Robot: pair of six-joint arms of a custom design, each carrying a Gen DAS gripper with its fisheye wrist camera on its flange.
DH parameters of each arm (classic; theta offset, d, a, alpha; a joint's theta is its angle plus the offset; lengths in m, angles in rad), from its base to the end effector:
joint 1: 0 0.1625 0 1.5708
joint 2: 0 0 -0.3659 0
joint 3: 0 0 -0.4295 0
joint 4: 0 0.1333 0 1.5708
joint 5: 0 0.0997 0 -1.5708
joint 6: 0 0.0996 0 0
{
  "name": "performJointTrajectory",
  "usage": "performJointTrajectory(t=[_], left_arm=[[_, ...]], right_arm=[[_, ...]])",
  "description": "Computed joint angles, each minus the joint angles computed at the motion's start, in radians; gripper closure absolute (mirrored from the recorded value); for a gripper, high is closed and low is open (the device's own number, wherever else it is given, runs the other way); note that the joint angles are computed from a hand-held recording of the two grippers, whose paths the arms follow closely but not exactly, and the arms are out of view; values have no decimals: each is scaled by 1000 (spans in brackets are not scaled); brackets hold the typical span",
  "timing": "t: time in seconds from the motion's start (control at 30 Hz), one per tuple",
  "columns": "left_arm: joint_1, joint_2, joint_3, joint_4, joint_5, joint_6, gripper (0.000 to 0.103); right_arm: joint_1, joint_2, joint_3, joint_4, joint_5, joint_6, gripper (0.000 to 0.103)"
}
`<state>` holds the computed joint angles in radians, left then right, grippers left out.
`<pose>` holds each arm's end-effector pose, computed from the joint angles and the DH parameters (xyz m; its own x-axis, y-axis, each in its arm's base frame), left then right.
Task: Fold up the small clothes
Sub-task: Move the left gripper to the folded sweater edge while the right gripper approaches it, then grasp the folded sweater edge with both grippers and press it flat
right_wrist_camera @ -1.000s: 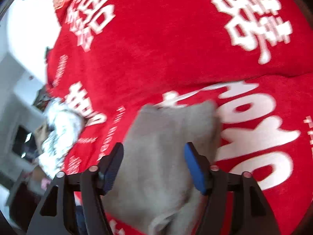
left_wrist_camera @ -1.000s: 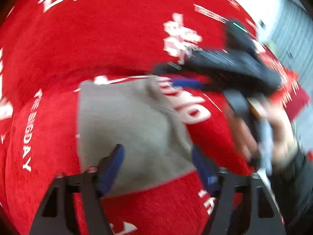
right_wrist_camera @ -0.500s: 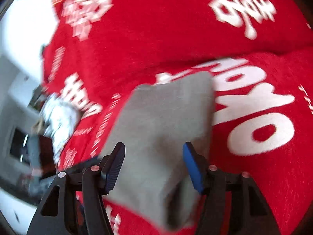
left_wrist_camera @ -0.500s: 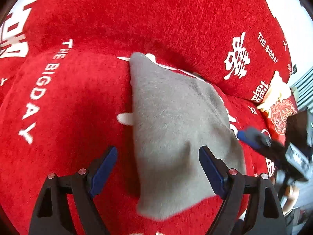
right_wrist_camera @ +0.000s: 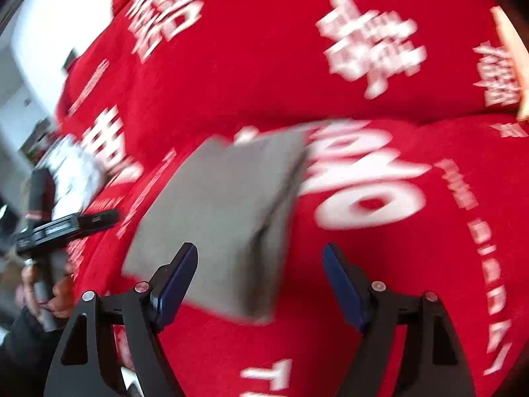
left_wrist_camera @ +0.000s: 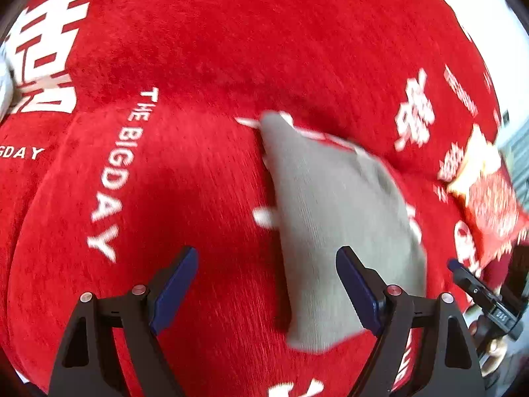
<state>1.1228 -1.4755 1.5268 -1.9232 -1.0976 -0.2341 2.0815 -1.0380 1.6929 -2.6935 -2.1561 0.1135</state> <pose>-0.0925 -0.6049 0.4496 -0.9333 0.0569 -0.3546 0.2027 0.8985 -0.3894 0.3874 -0.5313 0.1869 -0.8929 -0.1007 0.4389 -0.3373 0.7952 -0.5039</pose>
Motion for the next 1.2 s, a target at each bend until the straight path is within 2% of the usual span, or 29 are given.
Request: performJointTrajectory(t=[0.07, 0.13, 0.2, 0.3, 0.4, 0.43, 0.47, 0.5, 0.53, 0.6, 0.7, 0.93, 1.07, 1.2], left_arm=[[33, 77, -99, 46, -83, -18, 17], [60, 159, -185, 91, -174, -32, 17], [72, 226, -234, 125, -203, -60, 17], [83, 308, -284, 174, -245, -52, 17], [104, 353, -294, 163, -282, -55, 16], [102, 355, -288, 128, -276, -38, 16], [101, 361, -294, 133, -281, -33, 19], [99, 366, -297, 136, -277, -29, 26], [87, 363, -289, 132, -240, -15, 30], [77, 349, -271, 113, -221, 17, 45], [74, 316, -241, 76, -235, 42, 54], [36, 249, -175, 62, -156, 59, 56], [31, 193, -133, 75, -131, 54, 56], [28, 127, -81, 86, -115, 41, 56]], right_arm=[[-21, -20, -6, -14, 3, 60, 21], [-62, -24, -27, 15, 62, 145, 14], [-93, 5, -52, 29, 104, 201, 14], [-138, 78, -97, 42, 253, 268, 14], [-171, 158, -154, 97, 335, 279, 15], [-169, 186, -174, 75, 318, 257, 21], [-165, 214, -204, 72, 316, 226, 31], [-171, 232, -231, 110, 343, 234, 47], [-170, 245, -248, 120, 345, 243, 50], [-155, 265, -280, 147, 321, 203, 57], [-128, 274, -290, 141, 270, 157, 60], [-64, 301, -326, 160, 165, 143, 62], [-31, 321, -352, 202, 135, 155, 62], [-9, 324, -334, 200, 135, 179, 62]])
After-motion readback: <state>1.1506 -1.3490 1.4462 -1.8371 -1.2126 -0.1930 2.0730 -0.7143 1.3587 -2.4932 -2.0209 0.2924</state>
